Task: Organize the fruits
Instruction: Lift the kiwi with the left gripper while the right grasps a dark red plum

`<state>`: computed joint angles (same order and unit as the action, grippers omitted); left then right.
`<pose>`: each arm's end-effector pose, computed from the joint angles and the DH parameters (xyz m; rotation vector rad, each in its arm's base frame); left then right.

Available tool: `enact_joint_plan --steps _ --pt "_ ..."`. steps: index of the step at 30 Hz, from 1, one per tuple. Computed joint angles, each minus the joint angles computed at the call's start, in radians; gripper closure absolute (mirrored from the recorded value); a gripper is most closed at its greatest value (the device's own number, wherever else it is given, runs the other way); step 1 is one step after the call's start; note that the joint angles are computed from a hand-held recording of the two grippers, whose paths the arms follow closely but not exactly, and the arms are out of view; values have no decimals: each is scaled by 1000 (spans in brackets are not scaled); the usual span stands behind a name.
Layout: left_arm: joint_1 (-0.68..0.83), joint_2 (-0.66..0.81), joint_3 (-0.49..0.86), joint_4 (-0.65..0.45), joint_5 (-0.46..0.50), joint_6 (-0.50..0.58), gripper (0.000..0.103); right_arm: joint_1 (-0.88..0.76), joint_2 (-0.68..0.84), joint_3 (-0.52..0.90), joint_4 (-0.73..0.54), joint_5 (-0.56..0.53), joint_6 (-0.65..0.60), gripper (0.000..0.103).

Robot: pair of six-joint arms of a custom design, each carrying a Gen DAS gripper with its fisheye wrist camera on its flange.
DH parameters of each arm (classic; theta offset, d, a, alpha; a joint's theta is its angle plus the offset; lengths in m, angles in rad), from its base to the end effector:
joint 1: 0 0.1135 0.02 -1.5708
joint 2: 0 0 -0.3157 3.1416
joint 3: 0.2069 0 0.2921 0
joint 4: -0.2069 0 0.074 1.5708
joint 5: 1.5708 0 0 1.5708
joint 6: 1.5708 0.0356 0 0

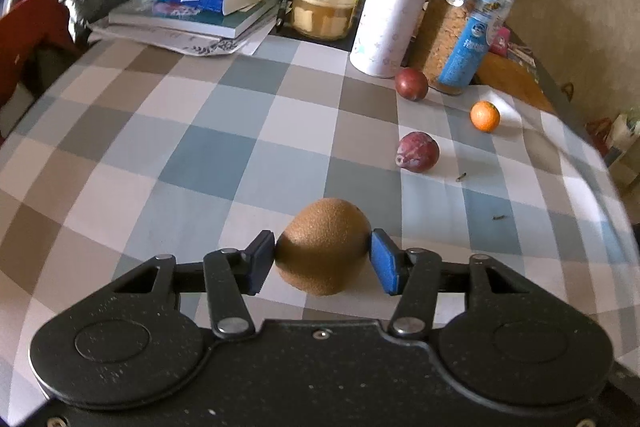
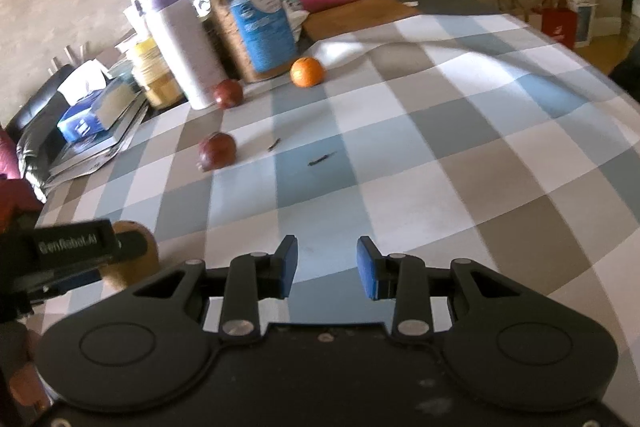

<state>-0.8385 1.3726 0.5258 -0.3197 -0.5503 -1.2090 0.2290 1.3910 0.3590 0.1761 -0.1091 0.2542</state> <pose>0.1698 -0.1610 0.1527 -0.5950 2.3999 -0.0696 0.2265 0.0568 0.1269 -0.0191 2.4506 0.3488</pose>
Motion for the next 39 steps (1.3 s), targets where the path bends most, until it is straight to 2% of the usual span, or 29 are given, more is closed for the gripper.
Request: enact_joint_plan --steps 4,11,12,14,15,16,17,23,27,30,35,39 --pt "21 -26 -33 47 19 9 43 47 -12 16 -42 26 1 67" --pt "44 -4 -33 69 86 31 43 58 18 167 -189 -35 11 67" --pt "58 22 -21 61 120 36 47 62 37 195 -198 -36 14 67" --pt "32 77 20 8 84 21 51 72 78 239 -201 -29 20 67" --pt "16 98 38 -21 61 10 59 77 101 259 -197 -22 30 67" --pt "4 117 58 -58 43 -5 72 82 128 282 -195 -19 37 67" --pt "-1 123 65 -79 33 -18 74 83 158 305 -196 -23 42 67" --pt "45 20 -16 -17 52 -33 65 82 284 388 -163 -45 121 67" --pt "52 -35 -38 -29 32 -61 51 104 337 425 -132 -27 161 67" --pt "50 -45 -37 -45 8 -67 51 118 373 454 -127 -24 184 67" --pt "64 -74 -56 -24 32 -57 51 144 410 475 -98 -7 199 67" --pt "46 -81 -49 -51 -5 -74 50 171 438 491 -94 23 189 67"
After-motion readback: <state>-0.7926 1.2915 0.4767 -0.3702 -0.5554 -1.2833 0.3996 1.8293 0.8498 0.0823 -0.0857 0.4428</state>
